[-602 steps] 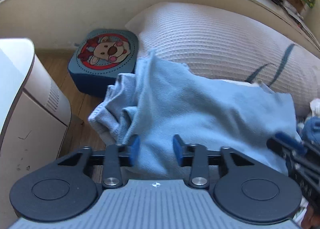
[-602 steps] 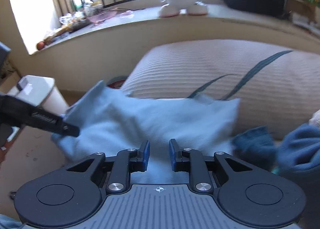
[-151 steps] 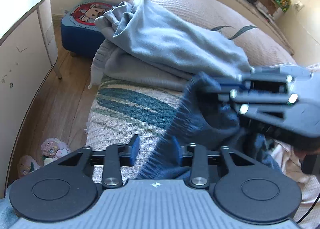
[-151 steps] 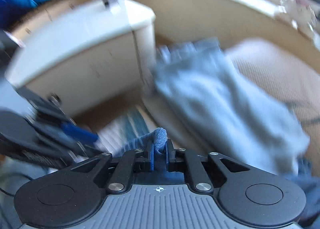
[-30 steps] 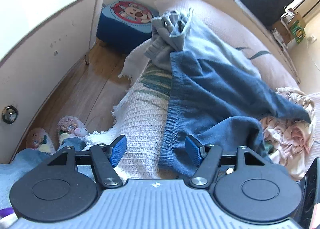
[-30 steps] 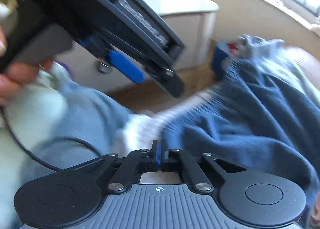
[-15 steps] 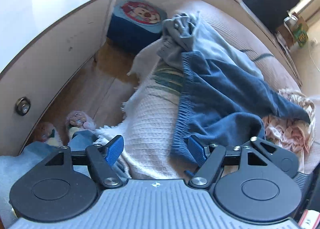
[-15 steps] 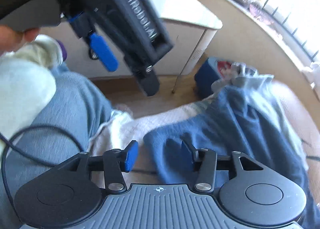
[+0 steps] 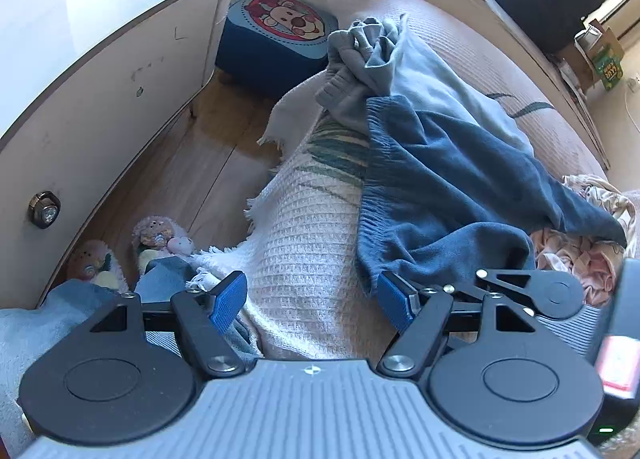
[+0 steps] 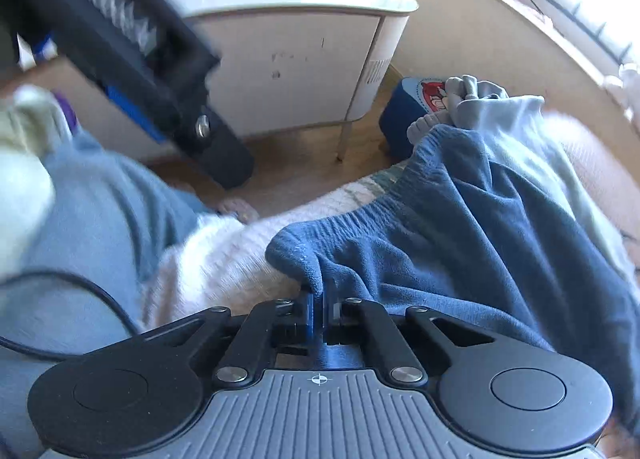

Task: Fold clothes

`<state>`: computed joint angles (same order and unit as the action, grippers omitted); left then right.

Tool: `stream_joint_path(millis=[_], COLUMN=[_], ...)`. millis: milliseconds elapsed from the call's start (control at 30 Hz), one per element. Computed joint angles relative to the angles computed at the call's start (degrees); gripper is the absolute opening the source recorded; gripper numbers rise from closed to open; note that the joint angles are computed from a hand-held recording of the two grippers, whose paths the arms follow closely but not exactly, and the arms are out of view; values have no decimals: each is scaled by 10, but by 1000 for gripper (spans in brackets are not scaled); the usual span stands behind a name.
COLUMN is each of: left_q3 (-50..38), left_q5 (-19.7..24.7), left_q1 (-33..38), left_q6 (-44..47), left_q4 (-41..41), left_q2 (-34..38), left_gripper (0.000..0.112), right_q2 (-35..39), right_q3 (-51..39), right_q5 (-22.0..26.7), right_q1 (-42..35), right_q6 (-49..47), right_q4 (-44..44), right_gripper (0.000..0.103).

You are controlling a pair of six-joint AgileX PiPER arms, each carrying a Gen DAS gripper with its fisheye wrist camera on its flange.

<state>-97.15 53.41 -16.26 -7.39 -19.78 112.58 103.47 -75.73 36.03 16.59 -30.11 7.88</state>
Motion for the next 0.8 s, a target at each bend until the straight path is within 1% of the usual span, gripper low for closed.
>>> stream_joint_path(millis=[67, 133, 200, 267, 400, 433, 467, 500, 567, 600, 633, 667, 700, 733, 800], left_q3=[-2, -4, -6, -9, -14, -14, -15, -16, -14, -8, -8, -9, -9, -12, -25], left_q5=[0, -1, -8, -16, -16, -14, -10, -7, -4, -7, -8, -7, -7, -7, -2], left_q1=[6, 15, 21, 24, 32, 33, 34, 34, 35, 36, 35, 34, 34, 32, 26], left_q6=[-2, -5, -14, -33, -62, -66, -70, -74, -75, -71, -70, -67, -65, -63, -57], left_q4=[-8, -13, -2, 24, 54, 56, 60, 63, 64, 62, 60, 58, 56, 54, 51], left_q2=[-4, -12, -23, -31, -33, -31, -27, -24, -19, -20, -17, -14, -11, -6, 6], left_gripper=[70, 70, 72, 77, 78, 78, 78, 78, 78, 78, 78, 78, 78, 78, 78], right_q2=[-9, -2, 17, 30, 63, 74, 83, 91, 106, 104, 95, 78, 58, 33, -19], right_q3=[-14, -38, -71, -91, -115, -117, -114, -112, -110, -104, -92, -71, -49, -21, 30], right_q5=[35, 57, 81, 87, 75, 61, 36, 22, 13, 16, 16, 7, -4, -21, -44], right_q1=[-13, -18, -22, -8, 17, 24, 35, 41, 43, 36, 27, 19, 11, 4, -22], right_q6=[-43, -72, -95, -103, -116, -107, -88, -70, -42, -44, -57, -65, -70, -70, -82], right_q4=[66, 119, 170, 189, 216, 205, 174, 148, 121, 132, 149, 158, 165, 168, 181], right_gripper=[4, 4, 4, 4, 4, 4, 4, 6, 9, 14, 21, 26, 39, 47, 49])
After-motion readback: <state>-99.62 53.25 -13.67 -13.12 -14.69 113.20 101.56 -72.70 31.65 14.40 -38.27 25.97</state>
